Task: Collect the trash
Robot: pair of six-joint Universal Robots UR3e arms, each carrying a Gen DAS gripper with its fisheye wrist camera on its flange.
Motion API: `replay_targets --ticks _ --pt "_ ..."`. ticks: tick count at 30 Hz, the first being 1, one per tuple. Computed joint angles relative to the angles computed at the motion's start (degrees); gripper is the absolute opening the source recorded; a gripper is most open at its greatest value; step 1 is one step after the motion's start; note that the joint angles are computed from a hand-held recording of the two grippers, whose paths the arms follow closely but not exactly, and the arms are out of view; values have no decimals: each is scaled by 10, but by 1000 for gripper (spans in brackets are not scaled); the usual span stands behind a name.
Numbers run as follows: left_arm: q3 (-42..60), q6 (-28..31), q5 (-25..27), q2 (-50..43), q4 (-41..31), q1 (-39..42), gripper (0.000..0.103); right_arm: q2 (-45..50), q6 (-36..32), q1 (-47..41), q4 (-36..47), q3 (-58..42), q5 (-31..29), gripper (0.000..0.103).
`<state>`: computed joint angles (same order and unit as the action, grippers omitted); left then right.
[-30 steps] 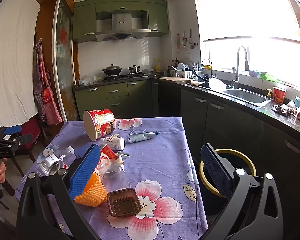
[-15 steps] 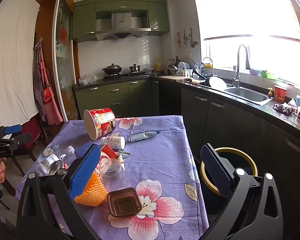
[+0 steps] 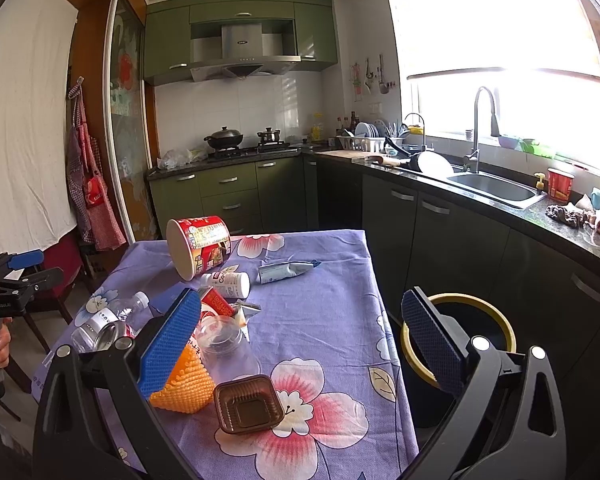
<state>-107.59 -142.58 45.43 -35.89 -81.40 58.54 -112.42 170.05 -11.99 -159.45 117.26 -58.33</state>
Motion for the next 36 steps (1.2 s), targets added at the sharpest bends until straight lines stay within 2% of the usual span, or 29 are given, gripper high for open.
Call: replay_targets --ticks 31,34,36 --pt "-9 4 1 -3 5 -8 97 11 0 3 -1 -4 -2 99" --pt "-11 -20 19 -38 48 -36 97 41 2 22 -5 -27 -21 99" --pt "-9 -50 43 -76 102 -67 97 73 1 44 -8 -55 -42 99"
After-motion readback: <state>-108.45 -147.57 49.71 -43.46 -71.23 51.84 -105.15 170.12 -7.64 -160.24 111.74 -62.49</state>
